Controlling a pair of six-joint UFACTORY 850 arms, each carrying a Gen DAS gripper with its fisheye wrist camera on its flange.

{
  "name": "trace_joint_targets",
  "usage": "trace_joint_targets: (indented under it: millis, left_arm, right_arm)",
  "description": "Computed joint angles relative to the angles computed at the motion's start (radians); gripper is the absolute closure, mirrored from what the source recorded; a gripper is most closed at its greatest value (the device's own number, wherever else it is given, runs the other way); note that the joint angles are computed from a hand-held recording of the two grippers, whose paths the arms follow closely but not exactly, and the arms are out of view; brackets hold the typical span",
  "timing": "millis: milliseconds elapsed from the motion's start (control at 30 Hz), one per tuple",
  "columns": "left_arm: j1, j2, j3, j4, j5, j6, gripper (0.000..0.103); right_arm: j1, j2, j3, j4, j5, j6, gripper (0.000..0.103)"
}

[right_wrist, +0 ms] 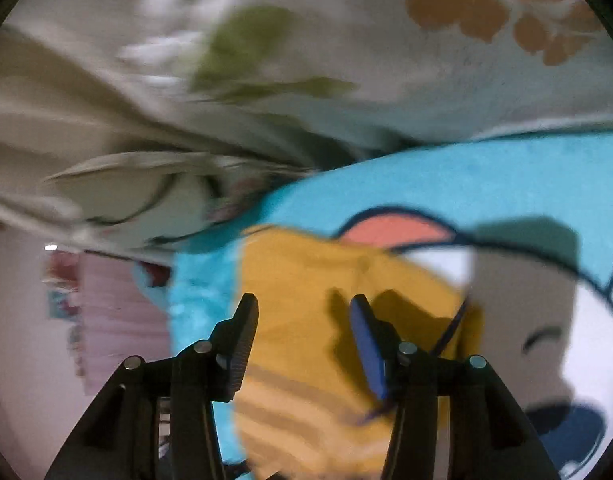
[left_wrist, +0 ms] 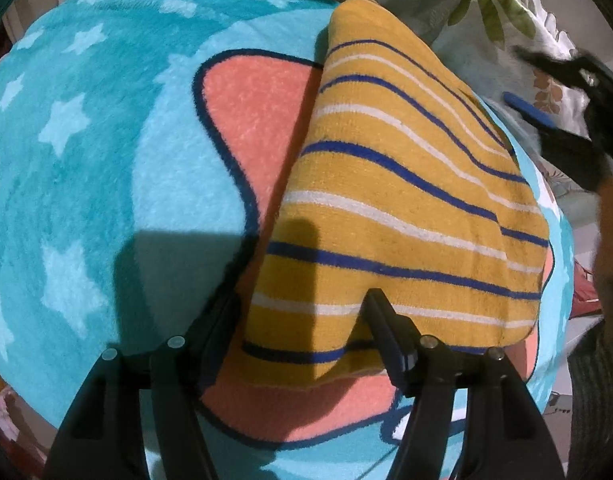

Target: Fold small clothes

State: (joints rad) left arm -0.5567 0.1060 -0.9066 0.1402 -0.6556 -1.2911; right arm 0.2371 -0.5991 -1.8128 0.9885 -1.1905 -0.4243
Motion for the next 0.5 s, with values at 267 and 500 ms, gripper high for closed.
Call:
trace_joint_targets:
  millis: [267,500]
  left_arm:
    - [-0.005,-0.013,-0.007,-0.009,0.004,0.033,0.037]
    - [-0.017,-0.039,-0.034,0.008,-0.014,0.049,0.036]
  right_arm:
    - [-0.049,0.115,0.305,0.108,-0.101,-0.084,0.081]
    - [-0.153,0.220,0.403,0.108,0.026,-0.034,0.055]
